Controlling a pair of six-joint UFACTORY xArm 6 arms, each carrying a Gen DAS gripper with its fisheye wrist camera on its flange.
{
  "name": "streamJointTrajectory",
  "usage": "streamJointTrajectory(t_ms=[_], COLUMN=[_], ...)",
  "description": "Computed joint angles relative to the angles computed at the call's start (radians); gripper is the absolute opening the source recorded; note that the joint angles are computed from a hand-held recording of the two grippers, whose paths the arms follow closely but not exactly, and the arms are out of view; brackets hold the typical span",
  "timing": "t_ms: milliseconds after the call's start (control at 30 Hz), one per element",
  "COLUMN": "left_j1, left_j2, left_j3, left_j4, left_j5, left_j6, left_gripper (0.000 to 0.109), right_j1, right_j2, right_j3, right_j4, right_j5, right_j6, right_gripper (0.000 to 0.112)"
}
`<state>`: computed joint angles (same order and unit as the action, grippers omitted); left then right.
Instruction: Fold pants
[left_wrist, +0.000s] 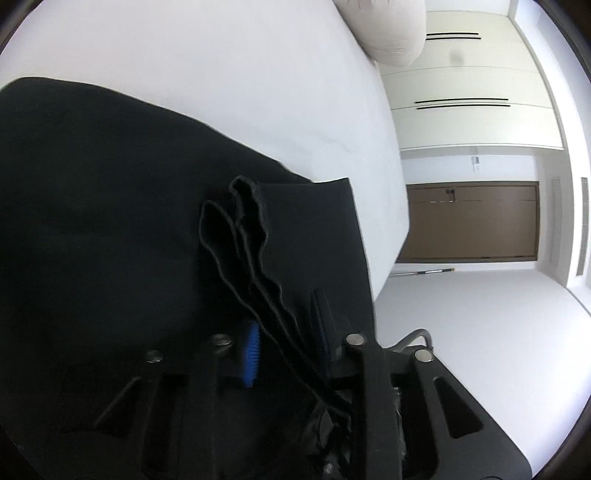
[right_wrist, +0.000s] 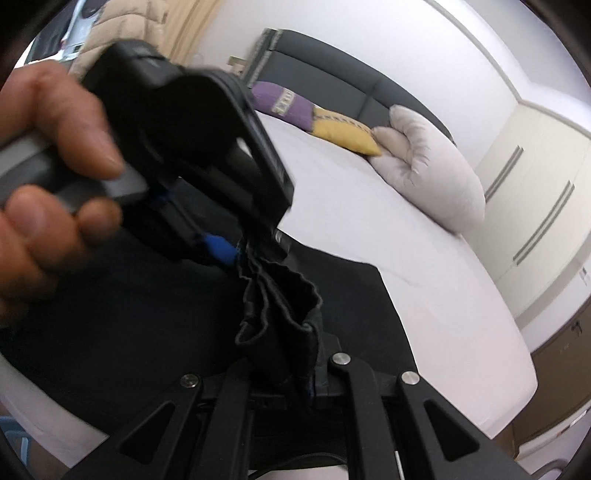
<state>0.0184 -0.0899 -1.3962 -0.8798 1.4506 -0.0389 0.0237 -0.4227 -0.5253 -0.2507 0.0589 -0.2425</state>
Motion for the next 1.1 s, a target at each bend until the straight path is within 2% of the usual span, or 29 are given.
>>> streamJointTrajectory(t_ms=[167,367,500,667,767,800,933,1033,1100], left_j1=[0.083,0.179,0.226,0.267,0.275,0.249,0.234,0.208,0.200], left_j2=[-0.037,-0.052,-0.050,-0.060,-0.068,-0.083,-0.112,-0.109,-0.112], left_j3=[-0.010,-0.048,-0.059,-0.047,-0.028,-0.002,0.050,0.066,0.077], left_j4=[0.013,0.057,0.086,0.121,0.136,0.137,0.139,0.146,0.151], left_j5=[0.057,0.122,0.140,0.149,0.137,0.109,0.076,0.043,0.029], left_j6=[0.055,0.101,0.109,0.131,0.135,0.119,0.109,0.098,0.089], left_gripper=[0.009,0.008,0.008,0.008,0.008,0.008,0.008,0.008,0.009], right_j1=[0.068,0.161,0.221,0.259,0.267,0.267,0.266,0.265,0.255], right_j2=[-0.052,-0.086,-0.096,-0.091,-0.067,-0.058,-0.034,0.008,0.035], right_j3=[0.030,0.051,0.063,0.064,0.045,0.040,0.014,-0.027,-0.035], right_j4=[0.009,0.074,0.020,0.030,0.084,0.094,0.135,0.161,0.098], right_j5=[0.018,0.031,0.065,0.103,0.118,0.118,0.136,0.181,0.164], right_j6=[-0.030,-0.112,-0.067,-0.090,-0.147,-0.161,-0.221,-0.269,-0.235], right_gripper=[0.007,0.007,0.007,0.007,0.007,0.007,0.007,0.012,0.012])
